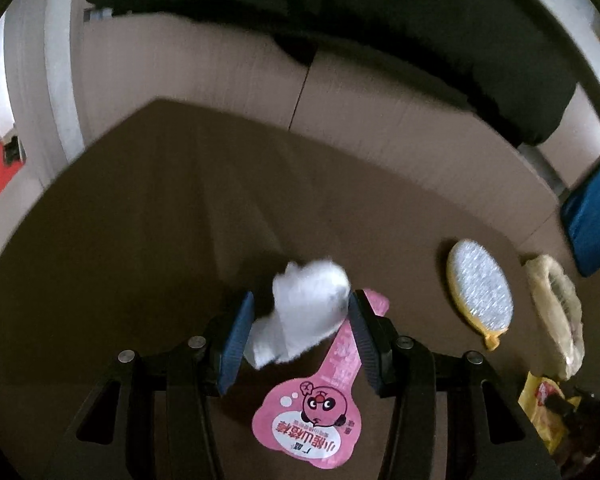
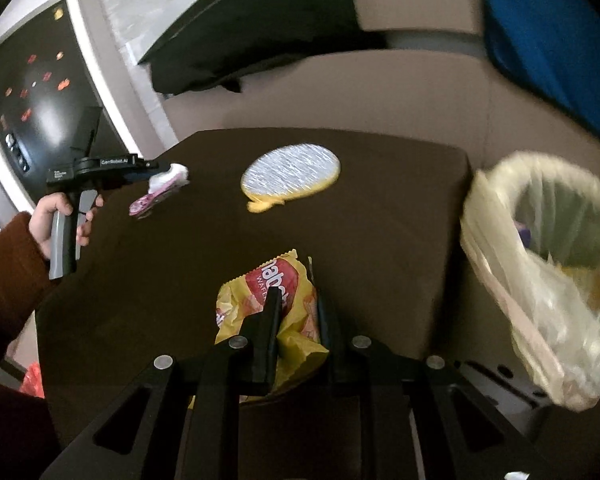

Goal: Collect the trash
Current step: 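Grasp the white tissue with the left tool while the right tool grasps the yellow chip bag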

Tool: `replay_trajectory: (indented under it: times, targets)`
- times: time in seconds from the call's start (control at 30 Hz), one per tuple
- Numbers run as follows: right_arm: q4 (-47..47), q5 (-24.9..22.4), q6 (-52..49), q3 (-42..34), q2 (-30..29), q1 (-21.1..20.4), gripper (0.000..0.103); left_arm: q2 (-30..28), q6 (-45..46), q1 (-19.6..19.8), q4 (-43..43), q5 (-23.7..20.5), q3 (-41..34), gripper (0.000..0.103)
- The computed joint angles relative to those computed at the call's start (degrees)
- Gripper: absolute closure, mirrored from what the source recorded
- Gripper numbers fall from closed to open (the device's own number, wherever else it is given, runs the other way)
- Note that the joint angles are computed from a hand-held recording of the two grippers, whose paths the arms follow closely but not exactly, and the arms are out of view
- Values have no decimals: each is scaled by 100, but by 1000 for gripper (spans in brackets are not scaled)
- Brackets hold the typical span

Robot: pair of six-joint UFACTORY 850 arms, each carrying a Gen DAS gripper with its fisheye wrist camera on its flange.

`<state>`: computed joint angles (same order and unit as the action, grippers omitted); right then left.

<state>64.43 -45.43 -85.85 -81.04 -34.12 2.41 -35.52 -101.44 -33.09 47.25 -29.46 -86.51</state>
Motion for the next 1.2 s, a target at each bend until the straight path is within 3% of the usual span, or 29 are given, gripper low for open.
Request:
replay_trajectory:
  times: [0.1,0.17,0.23,0.37,0.43,0.5,0.87,1.07,1.2]
  targets:
    - [8,-77,120,-28,-77,-8,85,-104,128,-98,46,-296,-148,58]
    - [57,-125,97,-11,-84,1,84,-96,76,-157,72,-307,-175,81]
    - [150,-82,-18,49,-48,16,83,-108,17,-269,182,-491,-263,87]
    - [177,-78,-128,104,-28,27,76,-129,-171,-598,616,-900,-486,88]
    - [167,-223,-125,109,-38,16,57,-94,-331,-736,809,-968,-527,88]
    - [217,-289,-209,164,-6,7,52,-49,-510,-855,977,-1016,-545,88]
    - [18,122,-530,481,274,139,45,-111,-792,-1343,915,-563,-671,88]
    - [-217,268,-358,422,257,207,43,-246,-860,-1552,752,-645,-714,88]
    - [-420,402,-197,425,283,301,34,-365,-1024,-1613,657,-583,-749,88]
